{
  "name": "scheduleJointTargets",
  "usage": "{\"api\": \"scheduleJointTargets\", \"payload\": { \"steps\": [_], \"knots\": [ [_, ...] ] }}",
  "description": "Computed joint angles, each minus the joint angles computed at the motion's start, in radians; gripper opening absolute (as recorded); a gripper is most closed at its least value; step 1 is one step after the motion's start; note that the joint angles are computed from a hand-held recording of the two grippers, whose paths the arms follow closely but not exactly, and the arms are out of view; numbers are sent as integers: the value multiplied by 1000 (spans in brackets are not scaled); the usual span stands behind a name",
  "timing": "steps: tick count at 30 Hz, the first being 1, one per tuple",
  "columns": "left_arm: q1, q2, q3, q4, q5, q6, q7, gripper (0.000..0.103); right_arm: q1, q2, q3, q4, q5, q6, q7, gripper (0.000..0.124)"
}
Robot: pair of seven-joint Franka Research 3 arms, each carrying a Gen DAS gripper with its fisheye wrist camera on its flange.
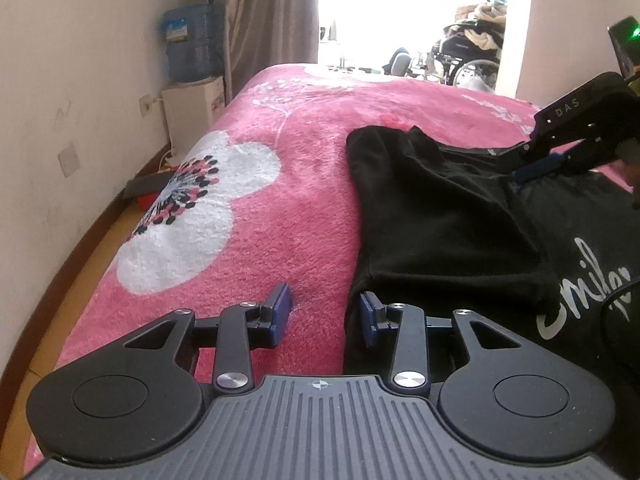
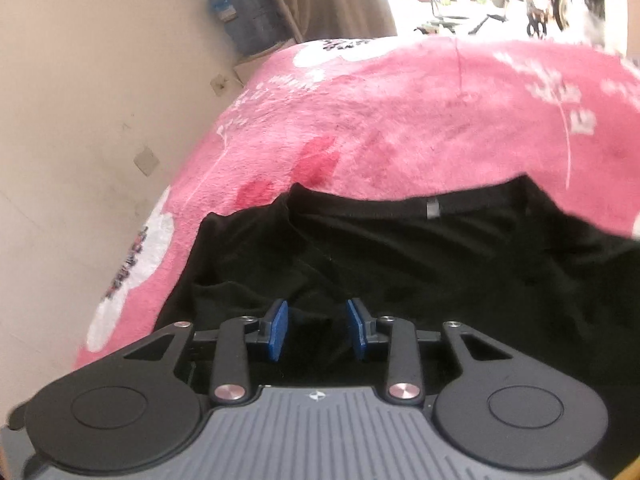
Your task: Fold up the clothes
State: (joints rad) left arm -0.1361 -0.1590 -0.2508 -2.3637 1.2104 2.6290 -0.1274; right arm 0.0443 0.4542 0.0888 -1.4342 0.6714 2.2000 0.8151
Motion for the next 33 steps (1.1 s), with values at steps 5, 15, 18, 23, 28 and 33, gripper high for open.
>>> {"api": "scheduleJointTargets", "payload": {
  "steps": [5,15,18,23,28,33],
  "knots": [
    [3,-3,2,-4,6,9,-17,38,3,35,-17,39,-32,-48,149,34],
    [5,-4,0,-6,13,12,-31,39,-30,-32,-6,-36,32,-20,127,1],
    [4,-4,-1,-7,17,11,-37,39,-21,-69,-25,-89,24,30,139,1],
    [3,0,0,-5,21,6,-40,39,3,-37,-57,-85,-60,73,251,2],
    [2,-1,0,-7,29,6,-43,39,-1,-77,-27,-150,-53,216,164,8],
    [1,0,0,-7,32,3,-44,39,-38,-60,45,-89,97,72,-73,23]
  ]
}}
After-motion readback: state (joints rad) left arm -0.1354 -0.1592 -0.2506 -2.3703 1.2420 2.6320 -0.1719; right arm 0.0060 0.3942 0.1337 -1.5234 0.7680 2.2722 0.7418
